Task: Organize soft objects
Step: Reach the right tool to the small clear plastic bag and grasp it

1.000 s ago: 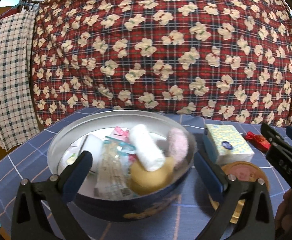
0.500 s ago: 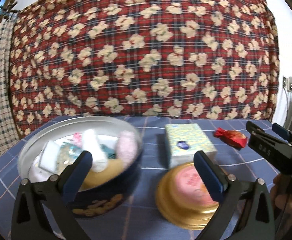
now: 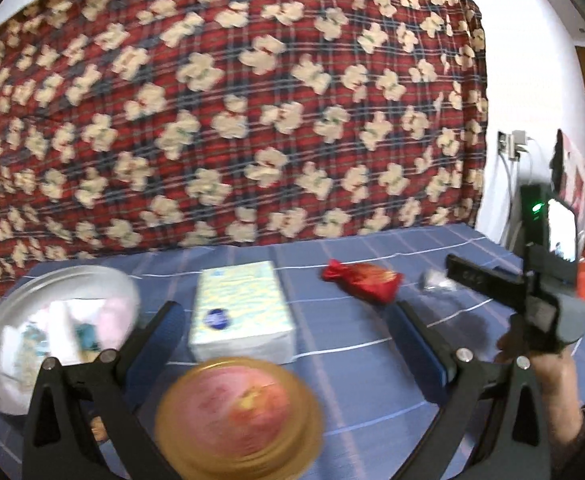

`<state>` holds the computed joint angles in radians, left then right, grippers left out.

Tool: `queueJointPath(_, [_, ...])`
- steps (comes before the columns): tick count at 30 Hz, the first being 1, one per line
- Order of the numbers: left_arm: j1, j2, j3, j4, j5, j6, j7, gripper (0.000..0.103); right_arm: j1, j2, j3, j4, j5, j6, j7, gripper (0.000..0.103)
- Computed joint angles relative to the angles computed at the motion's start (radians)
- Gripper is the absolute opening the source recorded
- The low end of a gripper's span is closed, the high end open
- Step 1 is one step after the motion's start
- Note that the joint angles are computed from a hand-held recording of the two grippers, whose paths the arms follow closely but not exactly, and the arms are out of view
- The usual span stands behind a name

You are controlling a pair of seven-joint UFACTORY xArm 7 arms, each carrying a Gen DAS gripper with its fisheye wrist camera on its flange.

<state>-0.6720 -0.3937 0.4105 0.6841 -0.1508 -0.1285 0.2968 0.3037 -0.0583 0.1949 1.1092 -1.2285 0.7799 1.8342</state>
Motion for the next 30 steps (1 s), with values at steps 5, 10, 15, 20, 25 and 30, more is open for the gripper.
queueJointPath(5, [0.092, 0.088, -0.127, 0.105, -0.040, 0.081, -0.048, 0.103, -0.023, 0.062, -0.040, 0.057, 0.121, -0.078, -0.189, 0.082])
queueJointPath(10, [0.256, 0.172, -0.287, 0.207, -0.058, 0.176, -0.130, 0.103, -0.028, 0.157, -0.080, 0.155, 0.266, -0.090, -0.376, 0.082])
queueJointPath(15, [0.345, 0.242, -0.371, 0.299, -0.077, 0.281, -0.185, 0.103, -0.010, 0.264, -0.118, 0.279, 0.431, -0.043, -0.582, 0.072])
queueJointPath(20, [0.443, 0.288, -0.459, 0.353, -0.011, 0.318, -0.284, 0.103, 0.015, 0.282, -0.153, 0.299, 0.494, -0.038, -0.673, 0.051])
queueJointPath(25, [0.475, 0.337, -0.495, 0.420, 0.050, 0.384, -0.366, 0.103, 0.011, 0.239, -0.170, 0.248, 0.484, -0.059, -0.677, 0.032])
queueJointPath(30, [0.472, 0.382, -0.510, 0.482, 0.070, 0.448, -0.415, 0.103, -0.061, 0.136, -0.177, 0.101, 0.527, -0.263, -0.615, 0.026])
